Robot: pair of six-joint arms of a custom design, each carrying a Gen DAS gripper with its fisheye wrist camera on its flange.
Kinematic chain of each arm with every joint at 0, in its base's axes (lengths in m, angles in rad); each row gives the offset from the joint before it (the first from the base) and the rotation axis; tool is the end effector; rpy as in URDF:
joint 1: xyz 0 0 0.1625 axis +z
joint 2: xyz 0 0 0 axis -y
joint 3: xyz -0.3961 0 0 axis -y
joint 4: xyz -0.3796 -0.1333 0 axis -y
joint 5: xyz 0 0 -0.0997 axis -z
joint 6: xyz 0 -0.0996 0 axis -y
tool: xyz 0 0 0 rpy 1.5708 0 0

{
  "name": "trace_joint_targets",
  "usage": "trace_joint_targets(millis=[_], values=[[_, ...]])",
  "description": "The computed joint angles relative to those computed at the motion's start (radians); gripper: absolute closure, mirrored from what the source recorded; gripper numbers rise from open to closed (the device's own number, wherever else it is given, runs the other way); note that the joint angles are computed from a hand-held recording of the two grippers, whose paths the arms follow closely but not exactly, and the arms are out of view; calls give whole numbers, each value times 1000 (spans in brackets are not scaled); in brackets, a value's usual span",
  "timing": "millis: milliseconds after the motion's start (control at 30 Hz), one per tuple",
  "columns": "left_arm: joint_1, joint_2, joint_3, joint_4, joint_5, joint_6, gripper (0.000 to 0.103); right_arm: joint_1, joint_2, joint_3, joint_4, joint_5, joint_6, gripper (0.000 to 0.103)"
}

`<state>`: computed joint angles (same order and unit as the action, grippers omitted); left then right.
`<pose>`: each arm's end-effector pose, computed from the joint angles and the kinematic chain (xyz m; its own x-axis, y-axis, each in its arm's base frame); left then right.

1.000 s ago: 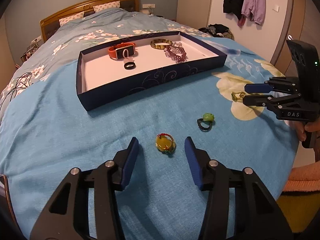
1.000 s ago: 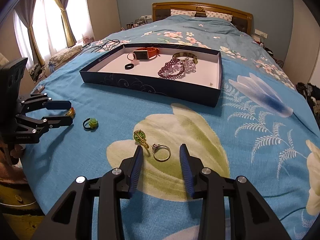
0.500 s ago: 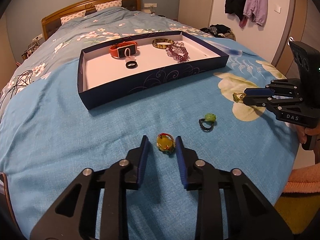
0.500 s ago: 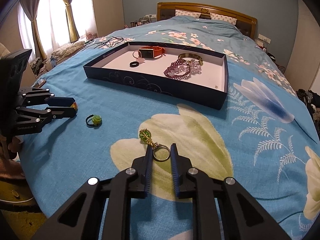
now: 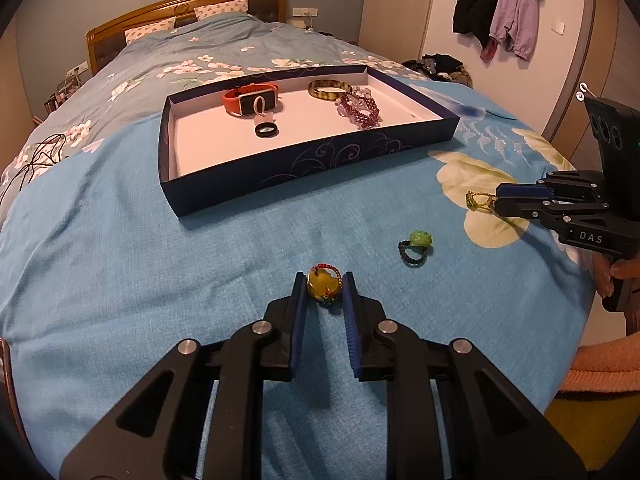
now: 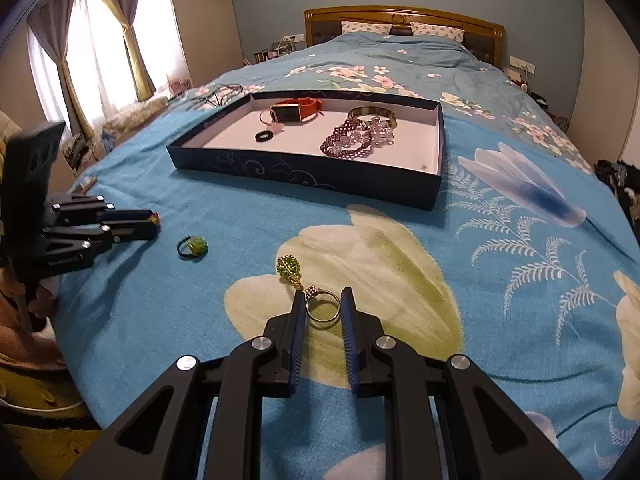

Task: Organize jewelry
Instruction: 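Grasp the silver ring with the right gripper while the left gripper grasps the yellow-stone ring, then lift the silver ring and yellow-stone ring off the bed cover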

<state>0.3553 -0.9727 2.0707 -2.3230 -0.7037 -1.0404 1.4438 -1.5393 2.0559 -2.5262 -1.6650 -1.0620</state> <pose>-0.3658 -0.3589 0.0575 -0.7522 0.0700 -0.6553 0.4610 0.7664 -0.4473 0.0628 -0.4868 0.3235 -0.5787 -0.7035 0.4125 -0.8022 0.5822 -0.1326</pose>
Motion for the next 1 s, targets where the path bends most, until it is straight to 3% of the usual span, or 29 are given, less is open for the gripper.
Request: trace_joint_targets(millis=[1000], values=[[-2,-14,7,1,4,-16,85,-3,16,-26,9,31,42,87]])
